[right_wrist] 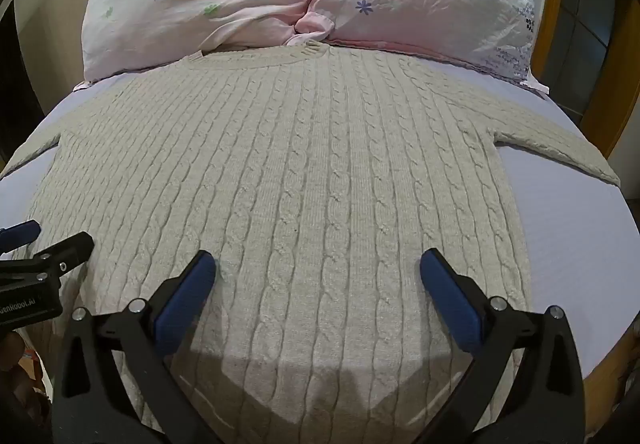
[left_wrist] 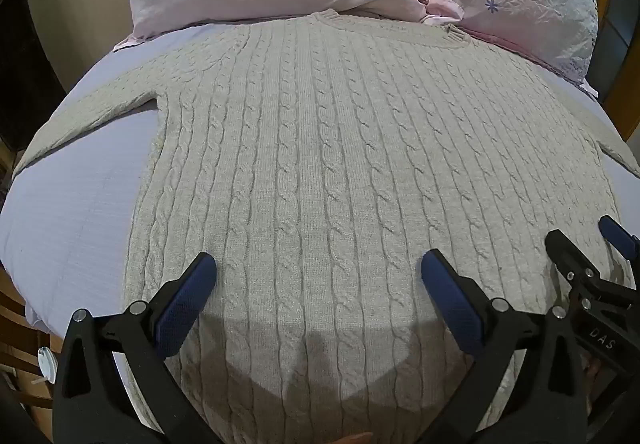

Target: Fold small clothes

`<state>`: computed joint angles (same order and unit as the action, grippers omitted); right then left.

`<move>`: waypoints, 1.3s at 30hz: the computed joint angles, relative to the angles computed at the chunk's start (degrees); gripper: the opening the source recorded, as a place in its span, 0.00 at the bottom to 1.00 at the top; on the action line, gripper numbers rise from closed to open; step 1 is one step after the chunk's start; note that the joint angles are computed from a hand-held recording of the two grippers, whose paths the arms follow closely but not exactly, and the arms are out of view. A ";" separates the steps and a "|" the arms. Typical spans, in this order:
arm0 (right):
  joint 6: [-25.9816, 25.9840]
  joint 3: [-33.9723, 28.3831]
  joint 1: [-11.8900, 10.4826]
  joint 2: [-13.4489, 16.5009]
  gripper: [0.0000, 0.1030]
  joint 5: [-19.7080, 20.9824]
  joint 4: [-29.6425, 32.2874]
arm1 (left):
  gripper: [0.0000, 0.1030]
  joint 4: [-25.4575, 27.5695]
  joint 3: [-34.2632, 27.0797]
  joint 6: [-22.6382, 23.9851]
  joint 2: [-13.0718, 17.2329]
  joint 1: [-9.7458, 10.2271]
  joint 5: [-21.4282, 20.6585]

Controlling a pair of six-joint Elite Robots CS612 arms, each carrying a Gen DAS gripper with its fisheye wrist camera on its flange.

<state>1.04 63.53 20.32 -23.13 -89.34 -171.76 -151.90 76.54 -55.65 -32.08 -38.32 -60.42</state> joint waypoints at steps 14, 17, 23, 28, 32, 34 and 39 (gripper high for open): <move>0.18 -0.20 -0.03 -0.04 0.98 -0.17 0.82 | 0.99 -0.04 0.04 0.10 0.00 -0.02 0.18; 0.19 -0.25 -0.02 -0.04 0.98 -0.19 0.98 | 0.99 -0.02 0.04 0.08 0.00 -0.03 0.24; 0.45 -0.35 0.00 -0.02 0.98 -0.37 1.46 | 0.99 -0.05 0.04 0.11 0.01 -0.04 0.25; 1.08 -0.21 0.10 0.03 0.98 -0.96 1.67 | 0.99 -0.05 0.05 0.07 0.01 -0.05 0.31; 1.11 -0.16 0.10 -0.01 0.98 -0.96 1.74 | 0.99 -0.04 0.04 0.08 0.02 -0.06 0.33; 1.18 -0.20 0.11 0.00 0.98 -0.99 1.87 | 0.99 -0.04 0.04 0.08 0.02 -0.06 0.33; 1.20 -0.29 0.12 0.02 0.98 -0.95 1.97 | 0.99 -0.04 0.04 0.08 0.02 -0.06 0.33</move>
